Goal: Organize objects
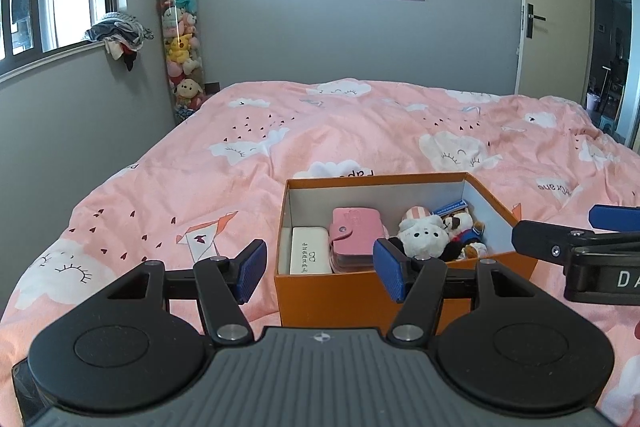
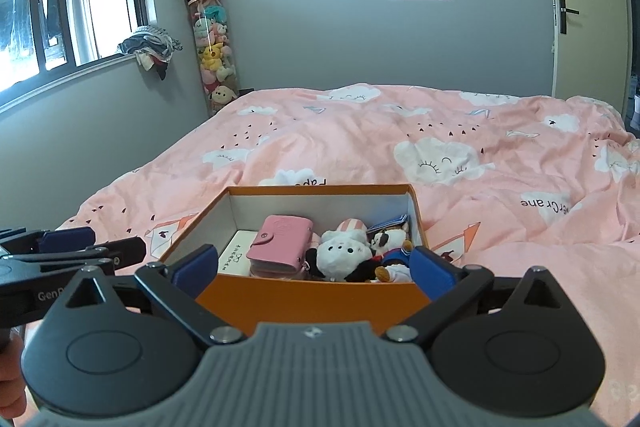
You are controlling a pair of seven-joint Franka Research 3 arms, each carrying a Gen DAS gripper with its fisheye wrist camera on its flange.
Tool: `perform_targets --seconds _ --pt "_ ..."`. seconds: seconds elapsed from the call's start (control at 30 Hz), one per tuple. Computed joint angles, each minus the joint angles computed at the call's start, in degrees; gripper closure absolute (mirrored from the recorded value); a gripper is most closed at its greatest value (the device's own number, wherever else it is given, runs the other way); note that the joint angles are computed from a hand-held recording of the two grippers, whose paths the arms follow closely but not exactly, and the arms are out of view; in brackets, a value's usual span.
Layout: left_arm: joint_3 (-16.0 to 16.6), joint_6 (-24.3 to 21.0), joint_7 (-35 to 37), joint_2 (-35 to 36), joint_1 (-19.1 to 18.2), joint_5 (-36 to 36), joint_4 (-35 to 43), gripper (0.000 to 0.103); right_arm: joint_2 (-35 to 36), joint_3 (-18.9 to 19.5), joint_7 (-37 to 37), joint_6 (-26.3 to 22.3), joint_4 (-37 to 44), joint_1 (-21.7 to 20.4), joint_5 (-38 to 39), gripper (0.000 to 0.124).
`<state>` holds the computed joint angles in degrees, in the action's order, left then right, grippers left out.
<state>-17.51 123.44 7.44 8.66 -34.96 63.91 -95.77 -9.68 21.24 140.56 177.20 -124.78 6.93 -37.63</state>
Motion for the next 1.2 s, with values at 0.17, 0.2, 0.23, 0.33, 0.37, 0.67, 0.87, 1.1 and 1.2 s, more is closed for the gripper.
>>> perform_targets --seconds 0.17,0.2,0.23,0.33,0.37,0.67,0.87,1.1,1.2 --pt "0.05 0.36 0.69 0.70 0.02 -0.97 -0.04 0.033 1.38 -1.17 -1.59 -0.54 0.25 1.70 0.58 0.022" --pt "0.13 0.47 0.75 0.85 -0.01 -0.96 -0.05 0.033 1.53 -1.02 -0.59 -0.30 0.24 1.41 -0.48 0.022" --pt "0.19 0.48 0.85 1.06 -0.07 -0.96 0.01 0.033 1.67 -0.72 0.87 0.08 0.27 0.87 -2.03 0.022" --pt "0.46 0.42 1.14 2.11 -0.22 -1.70 0.79 0.033 2.14 -0.08 5.62 0.47 0.67 -0.54 -6.99 0.022" --pt "0.60 0.80 1.30 2.33 -0.19 -1.98 0.87 0.033 2.35 0.15 8.06 0.62 0.92 -1.14 -9.36 0.022" --pt "2.04 1.27 3.23 4.89 -0.48 -2.73 2.97 0.033 6.14 -4.88 12.90 0.26 3.73 3.27 -14.44 0.022" --pt "2.86 2.97 4.54 6.28 -0.14 -4.98 3.50 0.033 9.23 -8.88 6.98 -0.90 5.19 8.31 -9.26 0.022" --pt "3.66 4.60 5.84 7.32 0.03 -6.40 4.06 0.033 11.55 -13.34 2.74 -1.89 6.61 13.20 -5.02 0.022" --pt "3.94 4.68 5.63 7.42 -0.06 -6.44 4.05 0.033 11.95 -14.92 0.49 -1.94 6.70 15.05 -2.59 0.022"
